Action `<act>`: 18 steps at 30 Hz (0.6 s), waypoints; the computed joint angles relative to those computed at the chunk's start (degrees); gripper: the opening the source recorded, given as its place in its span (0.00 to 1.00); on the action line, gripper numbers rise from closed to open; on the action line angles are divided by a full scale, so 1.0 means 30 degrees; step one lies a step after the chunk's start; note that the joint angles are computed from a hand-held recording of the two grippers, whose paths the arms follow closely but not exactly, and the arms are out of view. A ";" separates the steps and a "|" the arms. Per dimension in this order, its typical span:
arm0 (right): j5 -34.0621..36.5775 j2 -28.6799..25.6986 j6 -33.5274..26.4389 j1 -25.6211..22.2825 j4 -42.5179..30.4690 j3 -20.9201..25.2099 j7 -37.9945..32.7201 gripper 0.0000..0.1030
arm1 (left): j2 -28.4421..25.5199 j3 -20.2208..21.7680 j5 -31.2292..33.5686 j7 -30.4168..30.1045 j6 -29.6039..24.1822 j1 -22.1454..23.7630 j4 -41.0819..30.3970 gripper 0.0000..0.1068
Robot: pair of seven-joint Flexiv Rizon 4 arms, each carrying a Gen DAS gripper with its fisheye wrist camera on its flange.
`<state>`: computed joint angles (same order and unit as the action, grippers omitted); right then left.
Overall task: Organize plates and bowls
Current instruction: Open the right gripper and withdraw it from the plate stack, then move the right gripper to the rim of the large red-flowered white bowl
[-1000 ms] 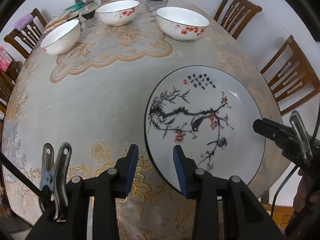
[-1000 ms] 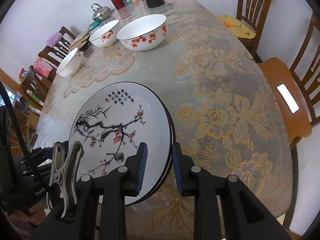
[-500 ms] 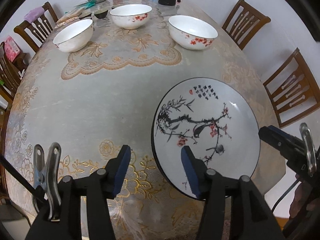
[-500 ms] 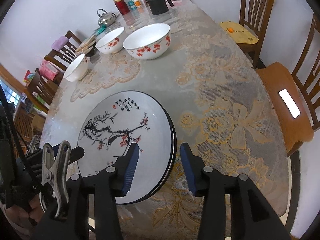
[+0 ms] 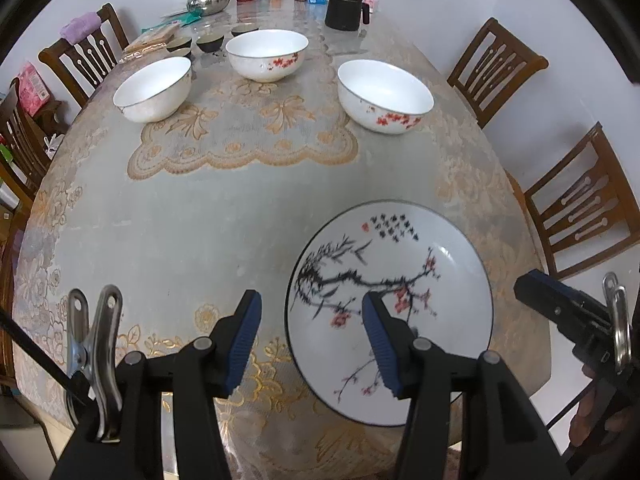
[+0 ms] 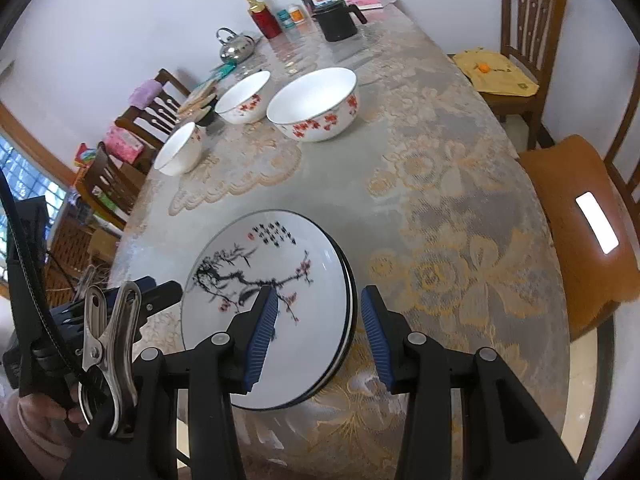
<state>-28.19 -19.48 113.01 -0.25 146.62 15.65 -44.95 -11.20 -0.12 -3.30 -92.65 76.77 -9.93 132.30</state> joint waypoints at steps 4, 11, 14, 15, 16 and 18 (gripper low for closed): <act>-0.1603 -0.0551 -0.0126 -0.1577 -0.0714 0.0696 0.0678 0.43 | -0.0070 -0.0183 -0.0283 0.0121 -0.0108 0.0039 -0.0479 0.52; -0.3920 -0.1347 -0.1073 -0.3912 -0.2223 0.1829 0.1890 0.43 | -0.1024 -0.0278 -0.0303 0.0439 -0.0281 0.0068 -0.2051 0.52; -0.5401 -0.2119 -0.2085 -0.5862 -0.3257 0.3265 0.2453 0.43 | -0.1558 -0.0809 -0.1357 0.1159 -0.0283 0.0439 -0.2708 0.52; -0.5398 -0.2244 -0.2330 -0.6122 -0.3445 0.3547 0.2393 0.43 | -0.1740 -0.0765 -0.1389 0.1231 -0.0357 0.0388 -0.2998 0.52; -0.5399 -0.2462 -0.2683 -0.6497 -0.3747 0.3962 0.2338 0.43 | -0.1967 -0.0666 -0.1309 0.1268 -0.0475 0.0304 -0.3381 0.52; -0.5362 -0.3086 -0.3334 -0.7299 -0.4490 0.4908 0.2145 0.43 | -0.2453 -0.0469 -0.1123 0.1324 -0.0649 0.0174 -0.4107 0.52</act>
